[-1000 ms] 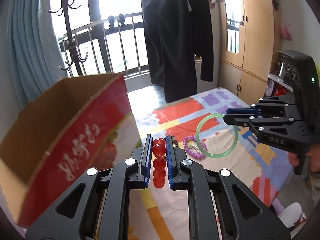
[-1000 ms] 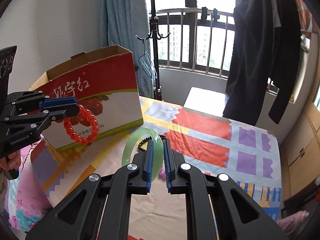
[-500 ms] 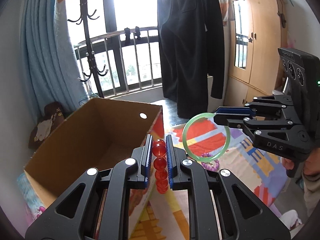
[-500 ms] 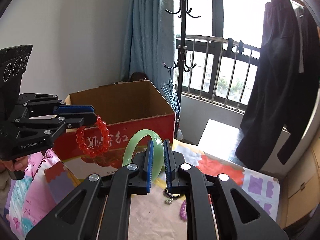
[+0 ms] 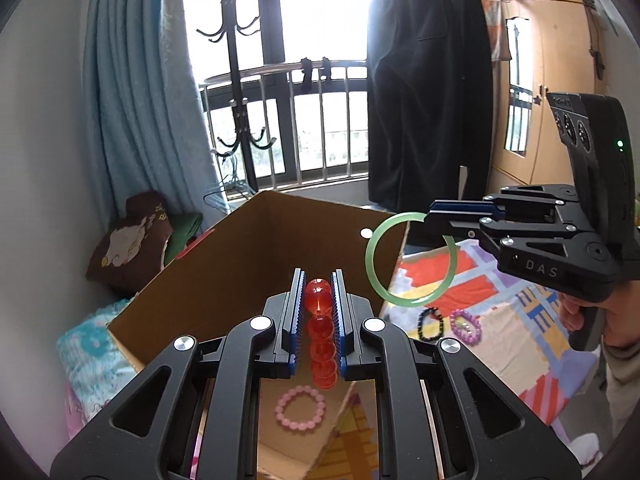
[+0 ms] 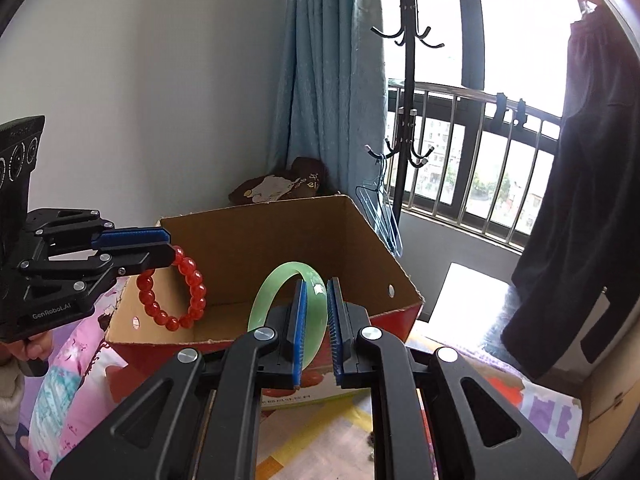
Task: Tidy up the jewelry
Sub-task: 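Lift and carry the red bracelet and green bangle over the box with both tools, then open both tools to drop the red bracelet and green bangle into the box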
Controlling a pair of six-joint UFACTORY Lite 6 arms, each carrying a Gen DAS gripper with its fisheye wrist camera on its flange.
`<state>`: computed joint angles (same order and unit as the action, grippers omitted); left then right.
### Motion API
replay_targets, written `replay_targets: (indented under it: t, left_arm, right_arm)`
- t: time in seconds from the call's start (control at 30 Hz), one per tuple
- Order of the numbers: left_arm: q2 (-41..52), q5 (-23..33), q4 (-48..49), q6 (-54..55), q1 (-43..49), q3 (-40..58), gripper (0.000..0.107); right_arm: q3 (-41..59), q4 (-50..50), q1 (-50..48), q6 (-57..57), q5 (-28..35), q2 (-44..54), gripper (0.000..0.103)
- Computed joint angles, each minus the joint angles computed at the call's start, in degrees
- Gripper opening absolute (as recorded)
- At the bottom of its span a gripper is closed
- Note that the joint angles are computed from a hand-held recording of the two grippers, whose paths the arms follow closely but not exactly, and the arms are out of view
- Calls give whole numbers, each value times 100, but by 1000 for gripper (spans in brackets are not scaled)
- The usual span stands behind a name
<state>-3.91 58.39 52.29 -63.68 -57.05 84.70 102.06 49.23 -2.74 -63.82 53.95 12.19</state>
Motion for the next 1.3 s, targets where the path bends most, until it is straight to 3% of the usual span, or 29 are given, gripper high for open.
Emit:
replay_targets:
  t: [0.43, 0.8, 1.03, 1.3]
  left_arm:
    - [-861, -748, -404, 146, 930, -1334, 12]
    - [-1058, -1359, -726, 273, 1483, -1984, 13]
    - [-1223, -1603, -841, 226, 1664, -2369, 13]
    - [-1350, -1520, -619, -131, 1575, -2561, 13]
  right_arm:
    - [550, -549, 828, 683, -506, 752, 11]
    - [734, -831, 1058, 922, -608, 1141, 11]
    - [916, -982, 1155, 1061, -613, 1362, 11]
    - [664, -949, 1177, 1012, -767, 1252, 11]
